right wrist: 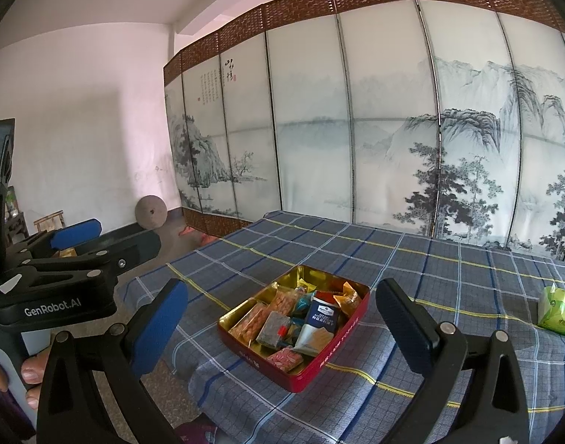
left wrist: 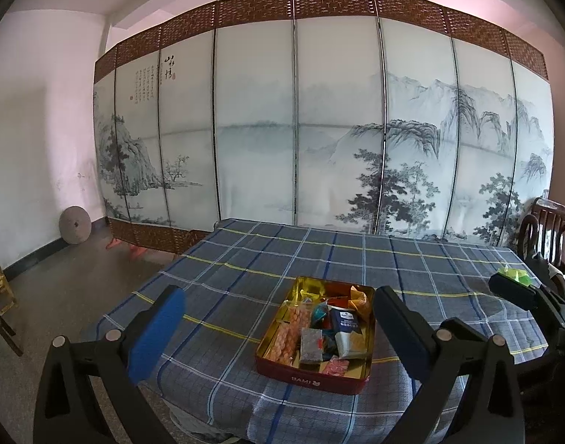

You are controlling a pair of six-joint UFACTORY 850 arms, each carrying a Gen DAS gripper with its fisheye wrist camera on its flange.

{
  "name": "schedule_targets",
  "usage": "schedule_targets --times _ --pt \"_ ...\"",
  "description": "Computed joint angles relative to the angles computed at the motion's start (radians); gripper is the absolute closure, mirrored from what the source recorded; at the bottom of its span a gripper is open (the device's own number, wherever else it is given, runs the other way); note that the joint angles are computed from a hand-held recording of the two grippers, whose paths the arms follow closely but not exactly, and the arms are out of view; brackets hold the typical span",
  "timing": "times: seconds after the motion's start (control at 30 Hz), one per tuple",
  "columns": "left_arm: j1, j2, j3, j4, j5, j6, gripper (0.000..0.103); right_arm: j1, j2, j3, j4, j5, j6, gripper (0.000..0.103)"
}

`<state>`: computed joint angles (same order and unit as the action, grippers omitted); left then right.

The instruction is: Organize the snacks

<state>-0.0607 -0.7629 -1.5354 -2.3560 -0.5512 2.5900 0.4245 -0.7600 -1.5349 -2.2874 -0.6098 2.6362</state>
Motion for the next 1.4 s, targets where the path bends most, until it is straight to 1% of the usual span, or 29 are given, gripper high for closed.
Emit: schedule_targets --times 0.57,0.73,0.83,0.93,1.0,1.1,1.13,1.17,1.23,1.3,1.37,1.4 --pt "-0.002 -0.001 0.008 -0.017 0.012 0.016 0.0 -0.002 0.001 -0.005 0.002 0.011 -0.004 0.002" --pt "-0.008 -0.01 -0.009 -0.002 0.037 -0.001 0.0 -0.004 0.009 0.02 -0.005 0.009 0.018 0.002" --pt "-0.012 -0.018 -0.029 0.044 0.064 -0.046 0.0 -0.007 0.018 0.049 0.005 0.009 0.021 0.001" --pt "-0.019 -0.033 -0.053 0.086 0.091 -0.084 0.0 -0.026 0.016 0.066 0.04 0.02 -0.001 0.001" --pt "-0.023 -0.048 -0.075 0.1 0.109 -0.1 0.0 -0.048 0.014 0.082 0.092 0.029 -0.048 0.001" --pt "-0.031 -0.064 -0.098 0.049 0.134 -0.061 0.0 -0.099 0.005 0.106 0.19 0.06 -0.13 0.001" --pt "-0.034 -0.071 -0.11 0.035 0.148 -0.053 0.0 -0.113 0.002 0.11 0.231 0.069 -0.163 0.001" --pt "-0.037 -0.076 -0.12 0.036 0.162 -0.058 0.0 -0.141 -0.004 0.126 0.3 0.088 -0.208 0.001" --pt "-0.039 -0.092 -0.15 0.083 0.186 -0.112 0.0 -0.185 -0.009 0.152 0.348 0.123 -0.224 0.001" --pt "-0.045 -0.111 -0.184 0.127 0.222 -0.162 0.0 -0.237 -0.006 0.195 0.431 0.151 -0.259 0.001" --pt "-0.053 -0.128 -0.214 0.165 0.258 -0.199 0.0 -0.287 0.001 0.239 0.451 0.172 -0.249 0.001" --pt "-0.057 -0.14 -0.237 0.218 0.281 -0.252 0.0 -0.305 0.006 0.256 0.466 0.176 -0.252 0.001"
